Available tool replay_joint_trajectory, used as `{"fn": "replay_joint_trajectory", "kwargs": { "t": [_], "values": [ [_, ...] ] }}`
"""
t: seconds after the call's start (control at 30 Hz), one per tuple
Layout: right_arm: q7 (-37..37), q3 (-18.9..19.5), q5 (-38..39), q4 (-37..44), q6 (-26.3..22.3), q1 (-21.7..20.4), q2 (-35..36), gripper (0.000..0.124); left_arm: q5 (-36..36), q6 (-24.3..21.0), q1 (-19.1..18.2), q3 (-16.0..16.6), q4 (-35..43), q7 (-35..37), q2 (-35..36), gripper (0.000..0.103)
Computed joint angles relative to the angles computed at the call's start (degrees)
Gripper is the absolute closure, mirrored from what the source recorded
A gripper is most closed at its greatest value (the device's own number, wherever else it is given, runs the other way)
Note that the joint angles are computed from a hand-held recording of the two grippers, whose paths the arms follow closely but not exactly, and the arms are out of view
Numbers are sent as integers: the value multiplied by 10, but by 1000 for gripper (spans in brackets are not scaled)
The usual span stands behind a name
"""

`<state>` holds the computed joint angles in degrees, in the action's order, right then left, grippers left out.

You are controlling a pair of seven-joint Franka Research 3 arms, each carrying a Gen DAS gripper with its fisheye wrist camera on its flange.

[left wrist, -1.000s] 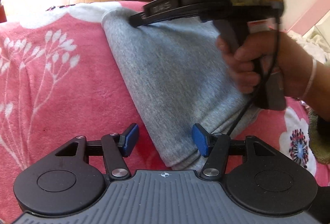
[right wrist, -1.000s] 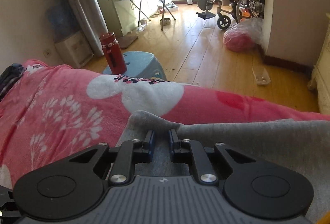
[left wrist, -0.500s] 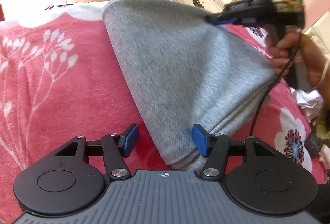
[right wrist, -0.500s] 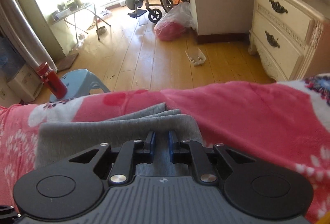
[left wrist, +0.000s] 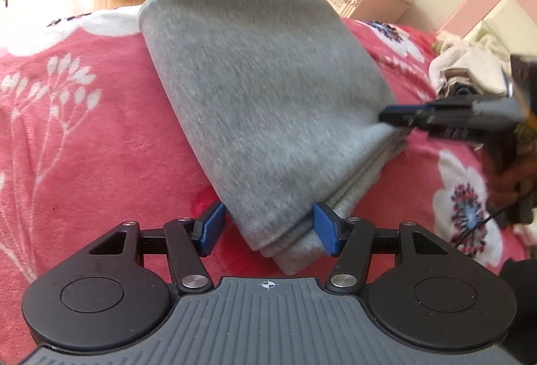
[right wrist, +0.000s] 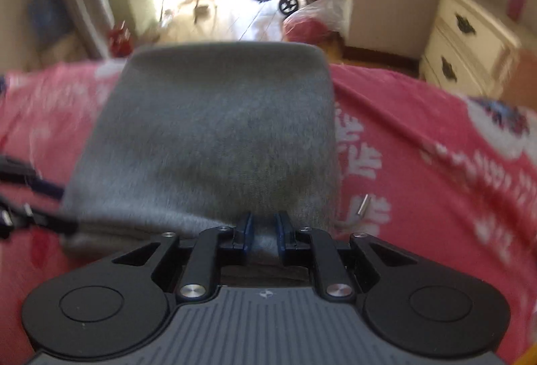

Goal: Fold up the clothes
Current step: 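Fold the held edge over the sweatpants stack with the right gripper, then open the right gripper and release the fold onto the stack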

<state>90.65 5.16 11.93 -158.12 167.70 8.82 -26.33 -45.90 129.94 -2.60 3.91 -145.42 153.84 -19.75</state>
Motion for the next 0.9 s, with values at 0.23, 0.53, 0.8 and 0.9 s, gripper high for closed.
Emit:
{"fn": "replay_joint_trajectory", "kwargs": {
  "t": [0.23, 0.53, 0.8, 0.9],
  "values": [
    [-84, -188, 210, 4, 24, 121, -55, 80, -42, -98, 30, 29, 57, -28, 46, 45],
    [-313, -474, 570, 104, -121, 320, 65, 58, -39, -148, 75, -19, 101, -113, 111, 45],
    [-362, -457, 620, 123, -207, 291, 106, 55, -57, -195, 101, -26, 132, -134, 152, 47],
    [-351, -440, 622, 128, -225, 270, 113, 58, -53, -210, 109, -29, 146, -131, 161, 50]
  ]
}}
